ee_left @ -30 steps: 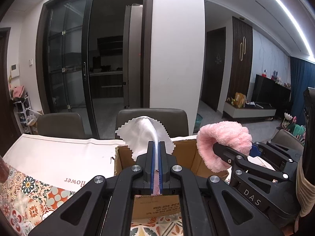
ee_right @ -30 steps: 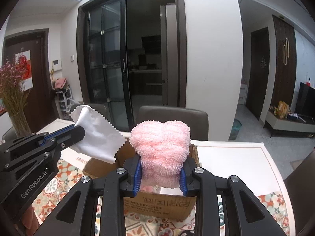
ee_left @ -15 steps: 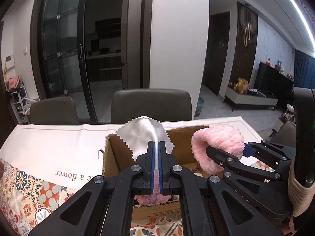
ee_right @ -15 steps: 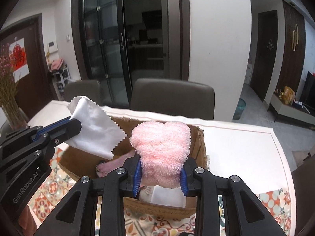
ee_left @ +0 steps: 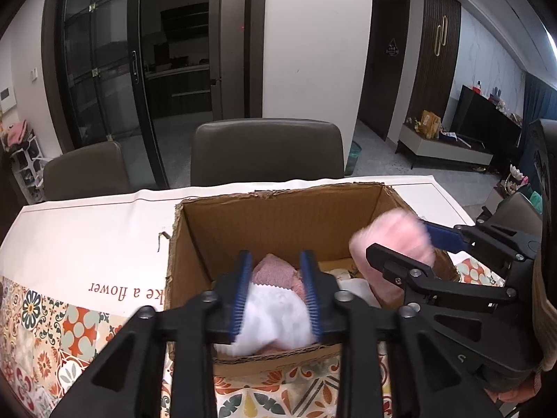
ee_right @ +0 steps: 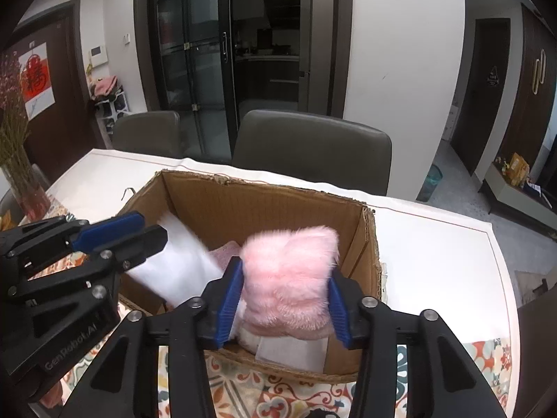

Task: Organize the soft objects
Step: 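Open both tools to drop the cloth and hair band into the box, then move both open tools back toward the brown hair tie and patterned pouch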

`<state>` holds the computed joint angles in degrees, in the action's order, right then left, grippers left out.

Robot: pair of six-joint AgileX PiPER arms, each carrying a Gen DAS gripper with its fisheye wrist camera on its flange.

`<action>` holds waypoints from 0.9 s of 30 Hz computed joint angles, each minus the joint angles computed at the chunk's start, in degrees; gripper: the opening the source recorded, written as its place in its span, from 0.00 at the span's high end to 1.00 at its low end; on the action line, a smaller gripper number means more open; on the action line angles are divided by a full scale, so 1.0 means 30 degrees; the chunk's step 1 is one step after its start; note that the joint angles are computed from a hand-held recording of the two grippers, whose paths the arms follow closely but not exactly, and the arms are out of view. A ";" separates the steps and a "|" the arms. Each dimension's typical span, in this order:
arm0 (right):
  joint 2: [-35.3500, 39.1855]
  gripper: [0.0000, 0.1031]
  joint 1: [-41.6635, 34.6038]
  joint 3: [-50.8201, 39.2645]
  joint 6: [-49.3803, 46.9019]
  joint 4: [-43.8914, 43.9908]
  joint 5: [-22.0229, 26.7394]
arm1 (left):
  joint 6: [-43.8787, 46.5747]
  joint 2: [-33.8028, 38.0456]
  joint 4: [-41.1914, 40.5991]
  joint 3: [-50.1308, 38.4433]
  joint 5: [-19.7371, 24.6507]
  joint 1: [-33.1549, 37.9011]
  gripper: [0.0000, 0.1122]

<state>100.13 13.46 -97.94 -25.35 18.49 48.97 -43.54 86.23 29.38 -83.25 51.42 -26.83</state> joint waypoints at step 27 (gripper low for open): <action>-0.5144 0.41 -0.0742 0.3982 0.0217 -0.0120 -0.1375 | -0.5423 -0.3163 0.4893 0.1194 0.5911 -0.5387 0.48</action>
<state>84.70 11.23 -85.99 -24.70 18.13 44.85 -59.81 76.74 44.06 -79.67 69.15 -42.99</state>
